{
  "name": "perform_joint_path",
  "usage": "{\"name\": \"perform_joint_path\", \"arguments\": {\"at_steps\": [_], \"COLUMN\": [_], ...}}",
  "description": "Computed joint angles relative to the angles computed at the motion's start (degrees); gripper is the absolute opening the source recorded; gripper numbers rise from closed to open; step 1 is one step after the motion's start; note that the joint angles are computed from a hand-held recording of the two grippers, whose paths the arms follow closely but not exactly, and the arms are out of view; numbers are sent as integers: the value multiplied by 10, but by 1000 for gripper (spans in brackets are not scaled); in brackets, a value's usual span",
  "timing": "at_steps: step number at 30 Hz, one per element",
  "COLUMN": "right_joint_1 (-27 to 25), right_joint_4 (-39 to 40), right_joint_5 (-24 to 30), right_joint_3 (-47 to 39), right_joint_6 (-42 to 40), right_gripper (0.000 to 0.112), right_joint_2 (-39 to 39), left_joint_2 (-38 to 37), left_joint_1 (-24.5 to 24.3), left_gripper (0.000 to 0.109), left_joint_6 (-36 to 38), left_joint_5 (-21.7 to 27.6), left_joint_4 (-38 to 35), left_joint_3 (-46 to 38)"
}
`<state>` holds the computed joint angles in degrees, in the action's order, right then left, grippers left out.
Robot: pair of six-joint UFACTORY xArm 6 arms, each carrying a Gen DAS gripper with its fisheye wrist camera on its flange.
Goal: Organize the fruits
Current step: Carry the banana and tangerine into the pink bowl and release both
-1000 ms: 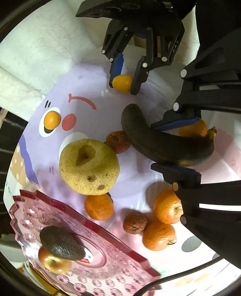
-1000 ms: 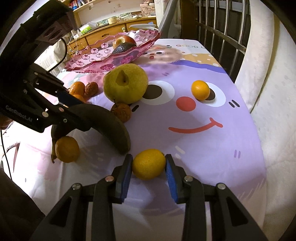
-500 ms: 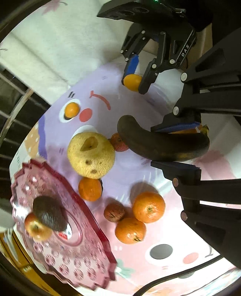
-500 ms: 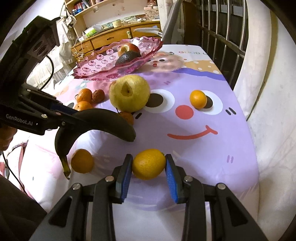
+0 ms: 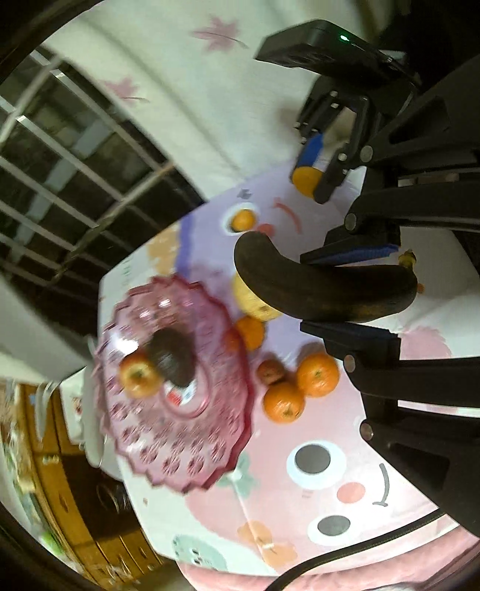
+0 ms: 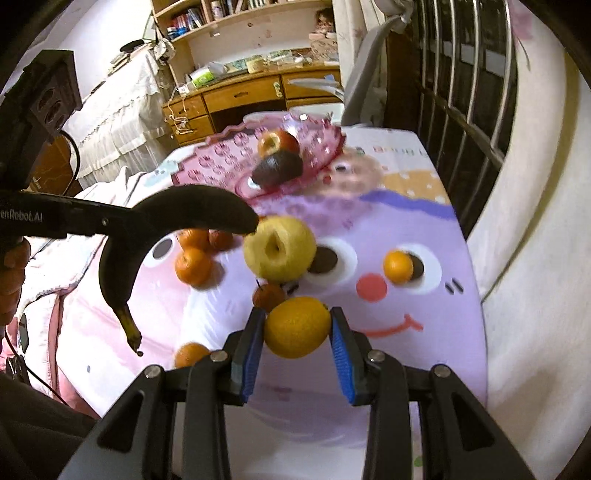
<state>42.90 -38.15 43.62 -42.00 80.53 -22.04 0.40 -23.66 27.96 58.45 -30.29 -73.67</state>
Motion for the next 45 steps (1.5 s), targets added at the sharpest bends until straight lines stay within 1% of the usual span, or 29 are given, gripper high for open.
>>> {"name": "perform_joint_path", "arguments": {"at_steps": [4,6,10,16,20,26,32,33,34,36,40,42,43,44,45], "right_joint_1": [-18,-26,-47,-83,-105,-136,-155,-158,-160,-163,-167,-169,-170,-171,-172], "right_joint_4": [5,6,16,48,67,107,187,197,210,231,260,273,282,295,299], "right_joint_5": [-9,-15,-33,-73,-100,-132,-126,-124,-121,-115,-106,-104,-102,-103,-103], "right_joint_3": [-29,-45,-77,-128,-159,-211,-258,-263,-269,-278,-292,-297,-299,-299,-300], "right_joint_6": [-38,-59,-100,-167,-203,-255,-330,-340,-350,-366,-391,-398,-402,-406,-406], "right_gripper": [36,36,36,36,36,36,36,36,36,36,36,36,36,38,44], "right_joint_2": [14,23,49,103,140,203,268,275,284,295,312,317,318,318,317], "left_joint_2": [1,9,39,110,175,264,357,368,376,386,414,417,416,414,412], "left_joint_1": [12,18,34,51,56,59,61,61,63,62,59,59,60,61,62], "left_gripper": [26,26,26,26,26,26,25,19,14,14,14,15,17,18,20], "left_joint_6": [-21,-38,-61,-99,-132,-183,-236,-239,-235,-236,-248,-261,-264,-268,-270], "left_joint_5": [-19,-38,-59,-80,-89,-76,-18,-11,-7,-4,24,31,33,34,36], "left_joint_4": [-12,-18,-42,-42,-30,-3,37,37,25,26,53,61,63,66,69], "left_joint_3": [-18,-31,-69,-150,-214,-304,-406,-417,-425,-438,-480,-486,-486,-484,-484]}}
